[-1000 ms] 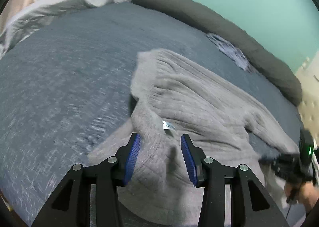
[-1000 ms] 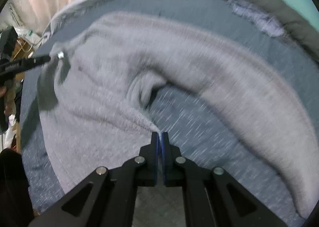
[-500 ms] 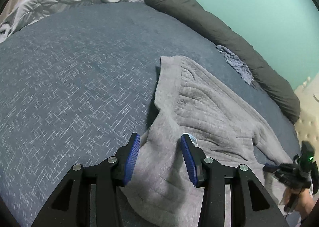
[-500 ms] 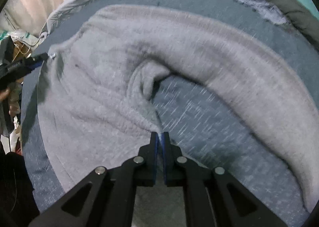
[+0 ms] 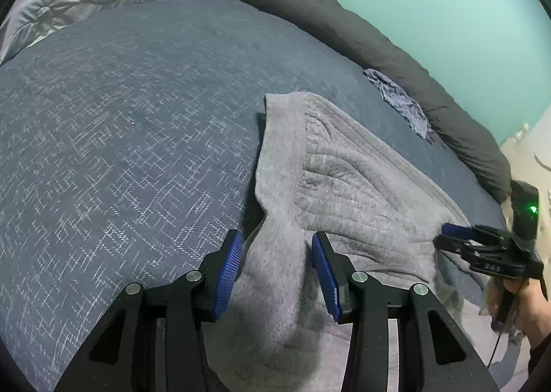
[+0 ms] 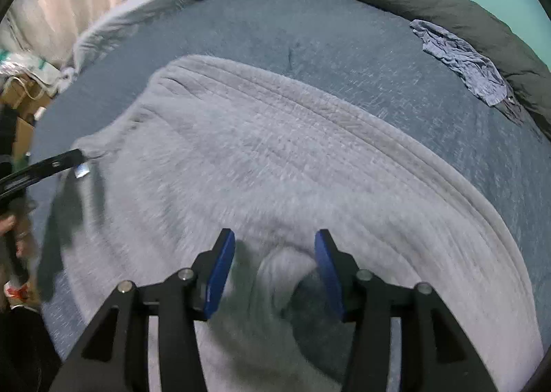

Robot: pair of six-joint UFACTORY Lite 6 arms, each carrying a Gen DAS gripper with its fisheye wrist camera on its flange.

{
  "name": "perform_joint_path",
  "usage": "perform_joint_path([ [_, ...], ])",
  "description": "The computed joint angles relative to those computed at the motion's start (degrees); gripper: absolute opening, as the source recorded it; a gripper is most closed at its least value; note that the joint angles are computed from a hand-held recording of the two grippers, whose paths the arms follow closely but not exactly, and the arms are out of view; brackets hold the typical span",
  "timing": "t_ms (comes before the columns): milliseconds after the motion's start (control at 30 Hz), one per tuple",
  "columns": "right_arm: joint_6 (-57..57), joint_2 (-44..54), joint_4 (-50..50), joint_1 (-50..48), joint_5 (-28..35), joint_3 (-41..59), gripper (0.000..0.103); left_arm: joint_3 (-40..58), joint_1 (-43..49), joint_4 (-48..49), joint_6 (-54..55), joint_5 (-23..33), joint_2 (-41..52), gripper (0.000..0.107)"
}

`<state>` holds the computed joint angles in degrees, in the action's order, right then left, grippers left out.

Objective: Fold clothes

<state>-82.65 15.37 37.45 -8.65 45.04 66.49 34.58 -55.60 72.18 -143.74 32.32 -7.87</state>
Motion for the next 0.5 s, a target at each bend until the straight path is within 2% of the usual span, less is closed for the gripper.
perform_joint_path([
  [100, -0.94, 0.27, -1.01, 3.5, -4.84, -2.11, 0.049, -0.19, 0.94, 1.36, -1.25, -1.18, 0.53, 0.046],
  [167, -2.42, 0.42, -1.3, 5.05, -6.93, -3.37, 0.045, -0.18, 1.53, 2.21, -2.0, -1.82, 0.94, 0.046],
  [233, -2.0, 1.03, -2.18, 6.19, -8.64, -3.76, 0.031, 0.19, 1.75, 2.31, -2.07, -1.78, 1.4, 0.046],
  [267, -2.26, 1.1, -2.12, 6.47, -9.16, -3.95, 0.027, 0.33, 1.85, 2.5, -2.41, -1.76, 1.57, 0.046],
  [333, -4.0, 0.34, -0.38, 6.4, -10.21, -4.55, 0.006, 0.45, 1.85, 2.68, -2.94, -1.47, 1.67, 0.046],
  [500, -4.14, 0.12, 4.09, 4.5, -11.43, -2.14, 0.003, 0.44, 1.47, 1.14, -2.17, 0.44, 1.12, 0.046],
])
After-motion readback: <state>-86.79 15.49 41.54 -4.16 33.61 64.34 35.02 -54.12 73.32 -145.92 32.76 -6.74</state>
